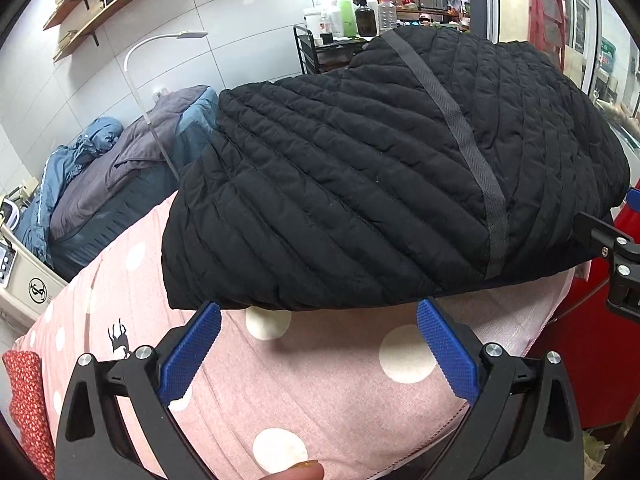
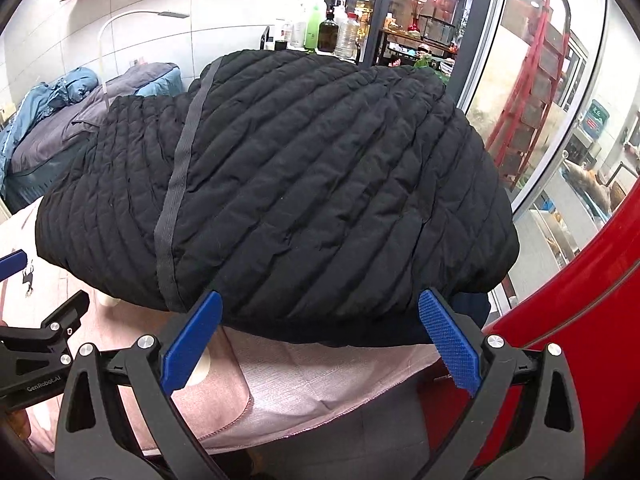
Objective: Fold large clothes
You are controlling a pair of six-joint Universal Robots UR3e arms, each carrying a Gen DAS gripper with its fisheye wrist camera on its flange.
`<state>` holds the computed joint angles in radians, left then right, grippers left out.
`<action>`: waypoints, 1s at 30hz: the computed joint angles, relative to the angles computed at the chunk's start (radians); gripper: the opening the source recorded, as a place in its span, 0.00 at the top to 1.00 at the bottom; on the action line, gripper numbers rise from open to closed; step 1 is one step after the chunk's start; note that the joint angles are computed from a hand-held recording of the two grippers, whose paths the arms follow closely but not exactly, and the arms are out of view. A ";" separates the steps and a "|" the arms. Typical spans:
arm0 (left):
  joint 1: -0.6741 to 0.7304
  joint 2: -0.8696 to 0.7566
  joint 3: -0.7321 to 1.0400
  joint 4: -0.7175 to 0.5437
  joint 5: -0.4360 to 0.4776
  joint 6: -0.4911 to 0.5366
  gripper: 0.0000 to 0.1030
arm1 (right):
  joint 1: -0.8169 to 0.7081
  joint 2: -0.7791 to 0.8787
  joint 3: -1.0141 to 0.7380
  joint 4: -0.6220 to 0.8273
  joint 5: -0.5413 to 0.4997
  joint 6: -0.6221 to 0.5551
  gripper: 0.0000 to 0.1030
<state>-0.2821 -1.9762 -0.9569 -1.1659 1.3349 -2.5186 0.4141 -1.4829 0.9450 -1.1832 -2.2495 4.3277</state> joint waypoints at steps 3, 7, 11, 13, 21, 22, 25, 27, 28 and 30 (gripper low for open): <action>-0.001 0.008 -0.012 0.000 -0.003 0.010 0.06 | -0.004 0.001 0.003 -0.002 0.006 -0.003 0.06; -0.005 0.013 -0.024 -0.004 0.003 0.026 0.06 | -0.006 0.006 0.008 -0.010 0.006 -0.008 0.06; -0.003 0.006 -0.007 -0.014 0.001 0.019 0.06 | -0.003 0.012 -0.001 0.000 0.007 -0.004 0.06; 0.000 0.003 0.002 -0.017 0.000 0.014 0.06 | -0.003 0.014 -0.001 0.001 0.008 -0.006 0.06; -0.001 -0.015 0.030 -0.034 0.008 0.016 0.06 | 0.001 0.023 -0.011 0.006 0.010 -0.001 0.06; -0.002 -0.019 0.036 -0.037 0.009 0.015 0.06 | 0.002 0.024 -0.011 0.005 0.011 -0.001 0.06; -0.005 -0.024 0.044 -0.039 0.012 0.013 0.06 | 0.001 0.026 -0.012 0.004 0.013 -0.003 0.06; -0.006 -0.025 0.044 -0.037 0.013 0.013 0.06 | 0.001 0.027 -0.012 0.004 0.013 -0.003 0.06; -0.007 -0.025 0.043 -0.036 0.012 0.015 0.06 | 0.001 0.027 -0.012 0.004 0.013 -0.003 0.06; -0.007 -0.025 0.042 -0.036 0.011 0.017 0.06 | 0.002 0.028 -0.013 0.006 0.013 -0.001 0.06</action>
<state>-0.2890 -2.0007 -0.9153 -1.2018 1.3462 -2.5019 0.4157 -1.4552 0.9317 -1.1768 -2.2370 4.3266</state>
